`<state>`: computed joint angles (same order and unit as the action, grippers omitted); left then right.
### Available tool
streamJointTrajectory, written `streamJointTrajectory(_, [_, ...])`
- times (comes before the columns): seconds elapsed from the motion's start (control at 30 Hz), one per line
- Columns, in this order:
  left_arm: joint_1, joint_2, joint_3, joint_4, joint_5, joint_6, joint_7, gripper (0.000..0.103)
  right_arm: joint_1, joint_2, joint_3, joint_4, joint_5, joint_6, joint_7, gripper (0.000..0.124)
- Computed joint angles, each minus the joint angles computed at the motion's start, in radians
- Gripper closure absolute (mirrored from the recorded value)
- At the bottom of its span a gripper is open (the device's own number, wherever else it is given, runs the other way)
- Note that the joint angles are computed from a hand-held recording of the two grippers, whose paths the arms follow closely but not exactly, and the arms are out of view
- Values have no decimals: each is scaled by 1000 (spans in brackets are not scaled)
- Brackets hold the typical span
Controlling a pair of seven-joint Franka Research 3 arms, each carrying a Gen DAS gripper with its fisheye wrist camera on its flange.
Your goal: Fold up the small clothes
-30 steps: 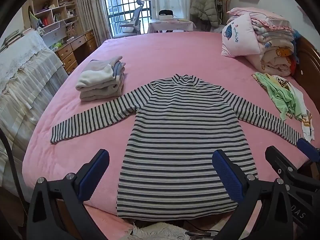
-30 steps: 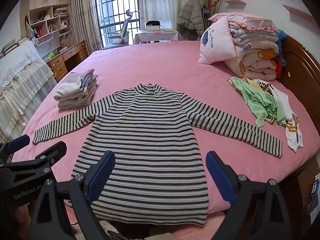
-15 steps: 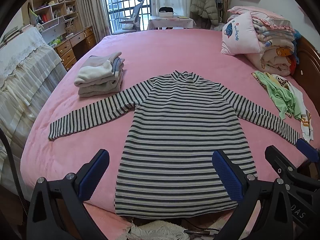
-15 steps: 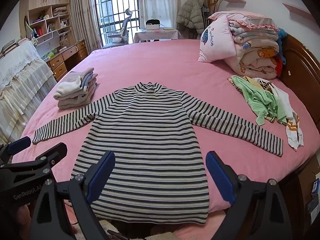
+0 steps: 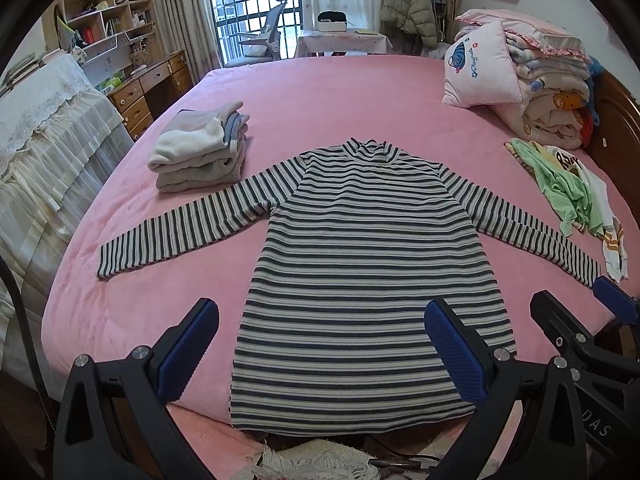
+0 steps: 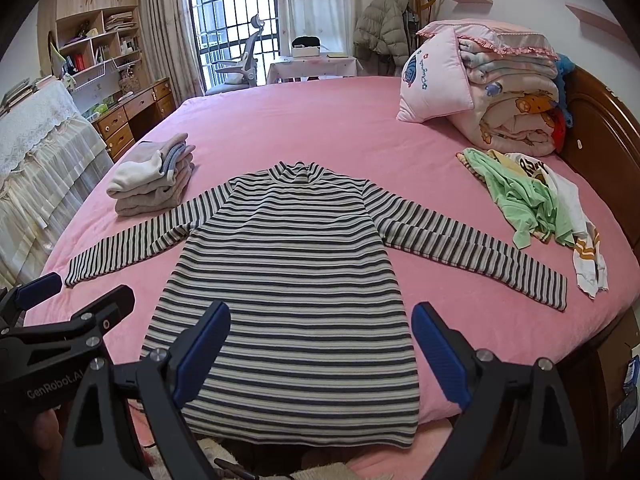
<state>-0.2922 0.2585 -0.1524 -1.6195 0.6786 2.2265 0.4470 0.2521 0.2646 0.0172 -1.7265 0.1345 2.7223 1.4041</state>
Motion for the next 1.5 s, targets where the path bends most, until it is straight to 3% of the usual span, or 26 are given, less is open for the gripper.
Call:
streamJointTrajectory(1.37, [-14,18,8,47,19,-4,24,1,-2,0,-10,6,-9,13,11,31])
streamJointTrajectory(1.5, [-14,24,12,64,37,1,25,1,-3,0,-23,19,-27,47,29,31])
